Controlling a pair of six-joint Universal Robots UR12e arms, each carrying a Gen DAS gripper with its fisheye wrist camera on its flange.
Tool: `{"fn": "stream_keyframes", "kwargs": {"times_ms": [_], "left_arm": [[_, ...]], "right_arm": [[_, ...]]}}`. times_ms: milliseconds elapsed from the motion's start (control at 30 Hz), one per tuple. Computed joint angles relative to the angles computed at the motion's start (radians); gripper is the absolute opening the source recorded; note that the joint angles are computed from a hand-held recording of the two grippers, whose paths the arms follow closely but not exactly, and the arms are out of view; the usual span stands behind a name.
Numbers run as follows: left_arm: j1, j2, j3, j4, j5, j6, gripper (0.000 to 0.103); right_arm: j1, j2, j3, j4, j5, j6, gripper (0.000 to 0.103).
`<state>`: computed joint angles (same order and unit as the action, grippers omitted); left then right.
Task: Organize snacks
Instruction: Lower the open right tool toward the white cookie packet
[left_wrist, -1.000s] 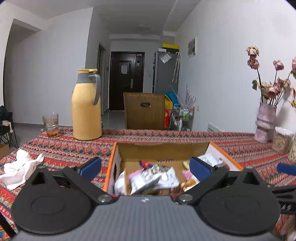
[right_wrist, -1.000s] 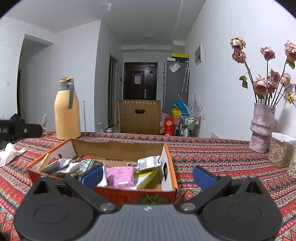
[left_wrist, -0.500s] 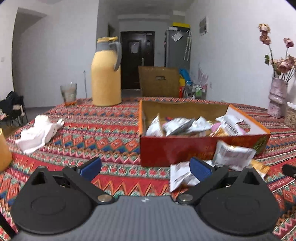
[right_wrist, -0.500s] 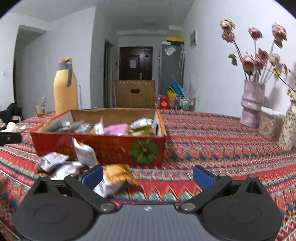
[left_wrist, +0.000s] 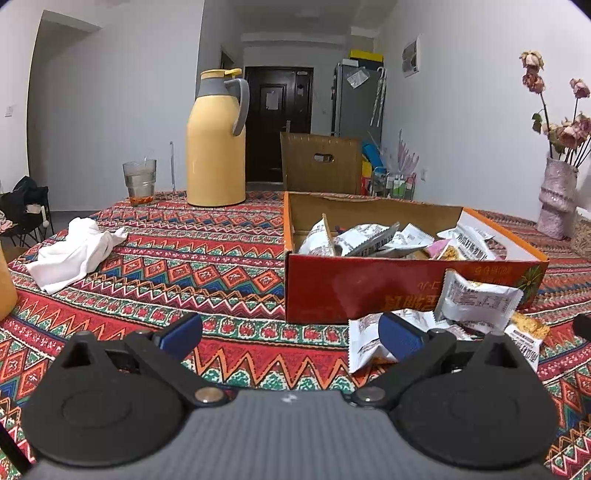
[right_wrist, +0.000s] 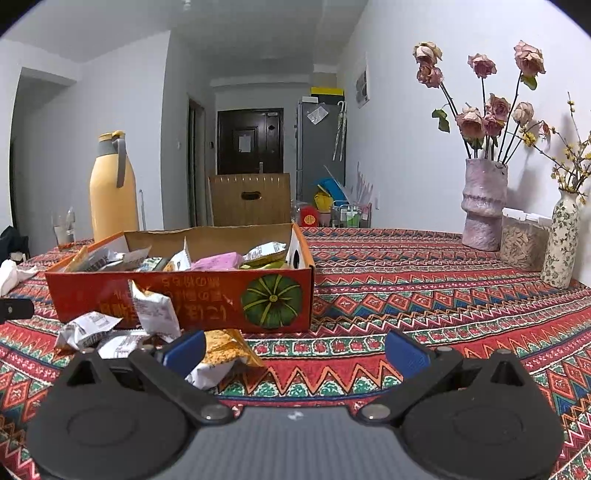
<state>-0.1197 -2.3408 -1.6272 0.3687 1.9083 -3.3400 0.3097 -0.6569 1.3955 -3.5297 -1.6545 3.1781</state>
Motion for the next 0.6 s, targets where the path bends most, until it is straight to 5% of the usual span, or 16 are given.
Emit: {"fn": "stream_keyframes", "kwargs": {"times_ms": [600], "left_arm": [[0.000, -0.001, -0.004, 0.008, -0.010, -0.001, 0.103]], "right_arm": [[-0.002, 0.002, -0.004, 0.014, 0.005, 0.024, 0.103]]}}
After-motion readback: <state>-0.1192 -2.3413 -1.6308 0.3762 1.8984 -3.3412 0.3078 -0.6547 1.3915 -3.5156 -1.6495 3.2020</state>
